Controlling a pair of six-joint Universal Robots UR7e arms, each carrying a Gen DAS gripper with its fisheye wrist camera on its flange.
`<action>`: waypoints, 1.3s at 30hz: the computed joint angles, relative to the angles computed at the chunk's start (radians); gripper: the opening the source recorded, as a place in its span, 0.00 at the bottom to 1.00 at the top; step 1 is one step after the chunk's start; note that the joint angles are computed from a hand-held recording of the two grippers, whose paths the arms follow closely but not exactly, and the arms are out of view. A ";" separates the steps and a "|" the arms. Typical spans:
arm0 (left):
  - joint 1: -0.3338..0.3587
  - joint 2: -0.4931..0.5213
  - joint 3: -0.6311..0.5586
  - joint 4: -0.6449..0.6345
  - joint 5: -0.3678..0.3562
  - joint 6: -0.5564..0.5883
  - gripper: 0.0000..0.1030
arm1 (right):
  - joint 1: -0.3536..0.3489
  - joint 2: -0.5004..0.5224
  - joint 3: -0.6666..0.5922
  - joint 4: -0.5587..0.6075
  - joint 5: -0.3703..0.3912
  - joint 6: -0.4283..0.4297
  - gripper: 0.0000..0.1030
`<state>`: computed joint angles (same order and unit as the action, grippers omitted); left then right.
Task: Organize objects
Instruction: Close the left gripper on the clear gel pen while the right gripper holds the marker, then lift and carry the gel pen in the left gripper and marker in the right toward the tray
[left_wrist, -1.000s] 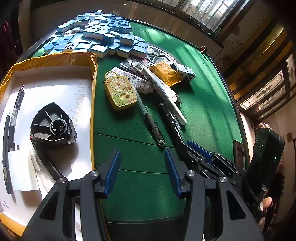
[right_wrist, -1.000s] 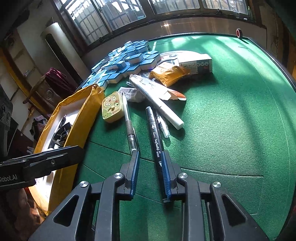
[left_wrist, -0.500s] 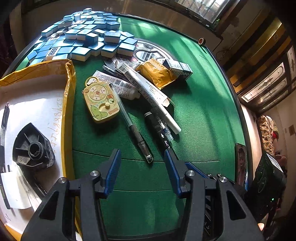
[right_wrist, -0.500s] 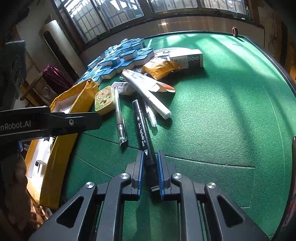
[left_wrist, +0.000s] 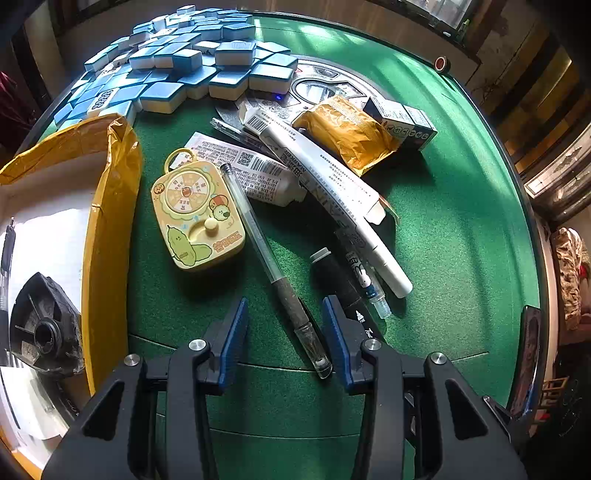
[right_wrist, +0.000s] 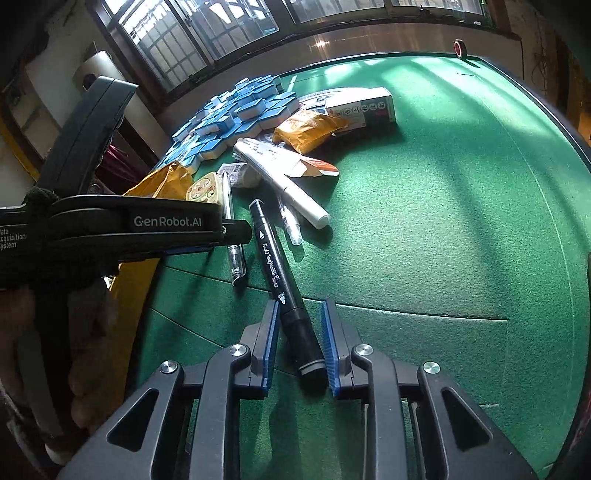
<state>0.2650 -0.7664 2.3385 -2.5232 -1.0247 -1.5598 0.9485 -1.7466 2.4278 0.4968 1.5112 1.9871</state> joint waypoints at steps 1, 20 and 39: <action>-0.004 0.003 -0.003 0.011 0.007 -0.002 0.33 | 0.004 0.002 0.000 -0.002 0.005 0.001 0.20; -0.180 -0.060 0.124 -0.037 -0.158 -0.040 0.08 | 0.073 0.028 0.001 -0.034 0.038 0.049 0.27; -0.201 -0.068 0.149 -0.099 -0.187 -0.061 0.13 | 0.134 -0.013 0.048 -0.119 0.123 -0.013 0.14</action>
